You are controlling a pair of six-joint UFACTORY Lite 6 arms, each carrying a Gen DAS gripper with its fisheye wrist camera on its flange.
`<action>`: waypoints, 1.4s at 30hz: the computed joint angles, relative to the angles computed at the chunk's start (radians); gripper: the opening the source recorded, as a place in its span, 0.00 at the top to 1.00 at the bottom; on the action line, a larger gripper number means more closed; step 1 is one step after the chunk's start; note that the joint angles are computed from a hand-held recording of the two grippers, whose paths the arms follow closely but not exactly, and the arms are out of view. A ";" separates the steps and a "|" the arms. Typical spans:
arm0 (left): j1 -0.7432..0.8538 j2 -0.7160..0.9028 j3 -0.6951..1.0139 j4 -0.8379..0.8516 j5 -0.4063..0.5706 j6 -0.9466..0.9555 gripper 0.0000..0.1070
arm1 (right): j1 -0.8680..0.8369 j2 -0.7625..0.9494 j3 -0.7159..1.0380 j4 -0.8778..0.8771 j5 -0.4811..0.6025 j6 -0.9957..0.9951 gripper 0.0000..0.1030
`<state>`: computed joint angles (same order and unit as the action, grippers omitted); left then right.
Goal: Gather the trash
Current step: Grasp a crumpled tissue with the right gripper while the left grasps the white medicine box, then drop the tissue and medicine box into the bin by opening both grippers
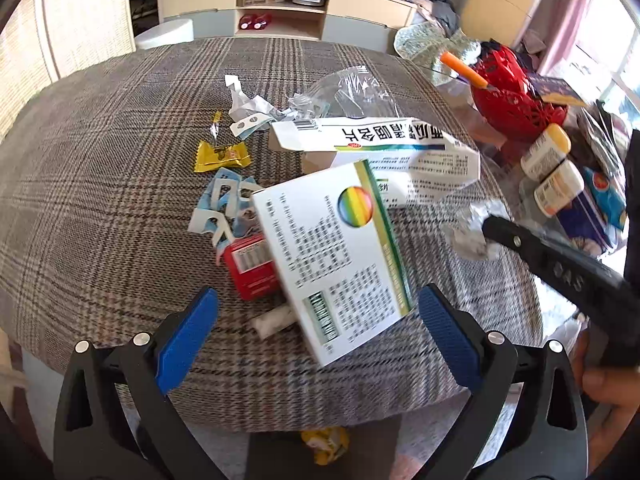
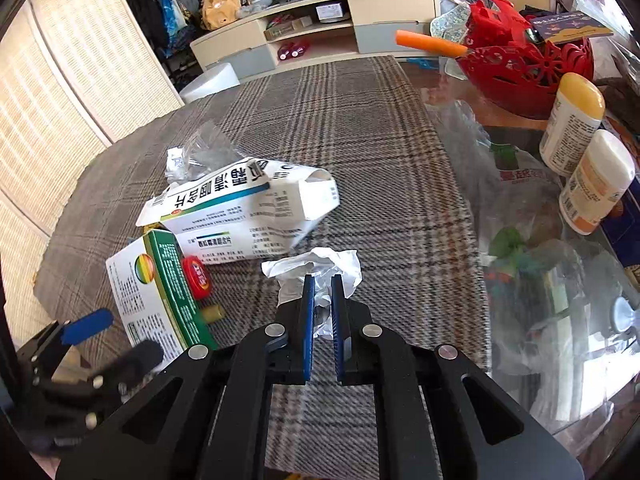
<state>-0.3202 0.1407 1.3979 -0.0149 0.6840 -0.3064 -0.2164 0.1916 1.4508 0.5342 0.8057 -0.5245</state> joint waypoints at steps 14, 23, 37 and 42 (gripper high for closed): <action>-0.107 0.170 0.159 0.291 0.085 -0.372 0.31 | -0.108 0.090 0.070 0.112 0.144 -0.189 0.91; -0.140 -0.023 0.019 0.302 0.095 -0.369 0.35 | -0.116 -0.067 -0.061 0.125 0.167 -0.200 0.91; -0.282 -0.743 -0.595 0.252 0.171 -0.310 0.35 | -0.282 -0.774 -0.578 0.131 0.367 -0.235 0.91; -0.318 -0.906 -0.836 0.204 0.126 -0.310 0.35 | -0.370 -1.006 -0.828 0.116 0.433 -0.266 0.91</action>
